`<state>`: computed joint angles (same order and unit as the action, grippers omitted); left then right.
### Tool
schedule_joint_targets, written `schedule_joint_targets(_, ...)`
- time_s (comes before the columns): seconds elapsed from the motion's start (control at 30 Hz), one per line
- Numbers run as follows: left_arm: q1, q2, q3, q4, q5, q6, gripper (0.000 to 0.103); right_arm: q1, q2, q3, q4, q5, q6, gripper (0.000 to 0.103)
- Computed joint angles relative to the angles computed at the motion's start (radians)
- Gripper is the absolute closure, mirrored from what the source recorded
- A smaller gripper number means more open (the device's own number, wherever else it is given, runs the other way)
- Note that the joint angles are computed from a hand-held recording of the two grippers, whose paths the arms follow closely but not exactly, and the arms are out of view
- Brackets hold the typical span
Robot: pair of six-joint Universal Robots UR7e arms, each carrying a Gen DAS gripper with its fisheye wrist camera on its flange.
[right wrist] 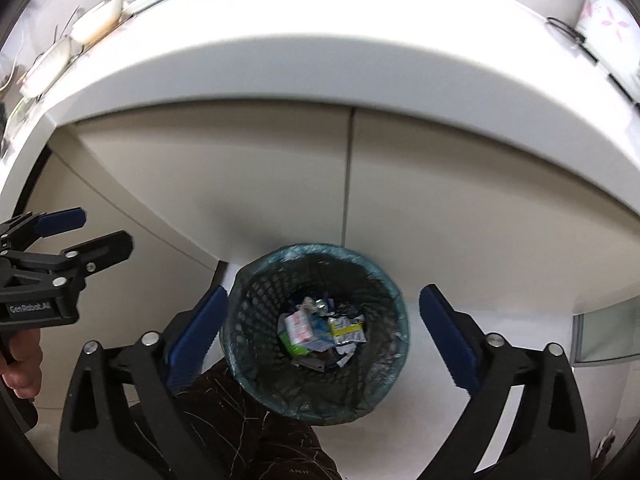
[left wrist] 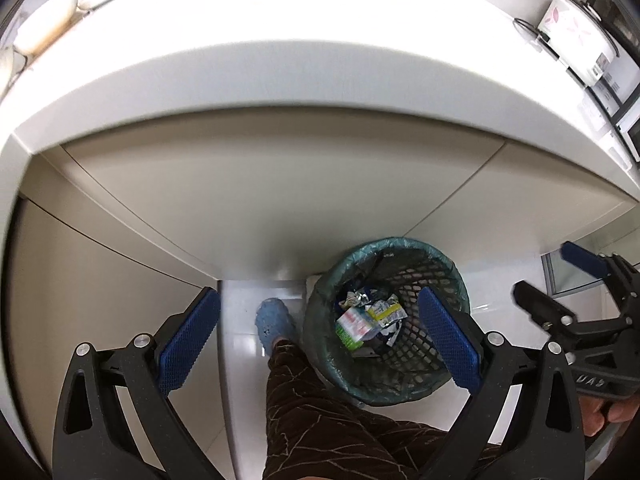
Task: Collect trash
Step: 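Raise both tools back up over the counter toward the remaining items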
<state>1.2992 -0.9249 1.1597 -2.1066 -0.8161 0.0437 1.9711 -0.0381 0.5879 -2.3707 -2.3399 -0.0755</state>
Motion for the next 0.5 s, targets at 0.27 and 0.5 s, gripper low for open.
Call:
schedule_joint_targets(0.27, -0.055, -0.008, -0.105, 0.143, -0.001, -0.074, 0.006, 0.049, -0.026, -0.082, 0.085, -0.058, 0.046, 0.008)
schedule_joint_targets(0.5, -0.101, 0.024, -0.240, 0.251, 0.016, -0.097, 0.006, 0.087, 0.023, -0.267, 0.160, -0.093, 0.047, 0.008)
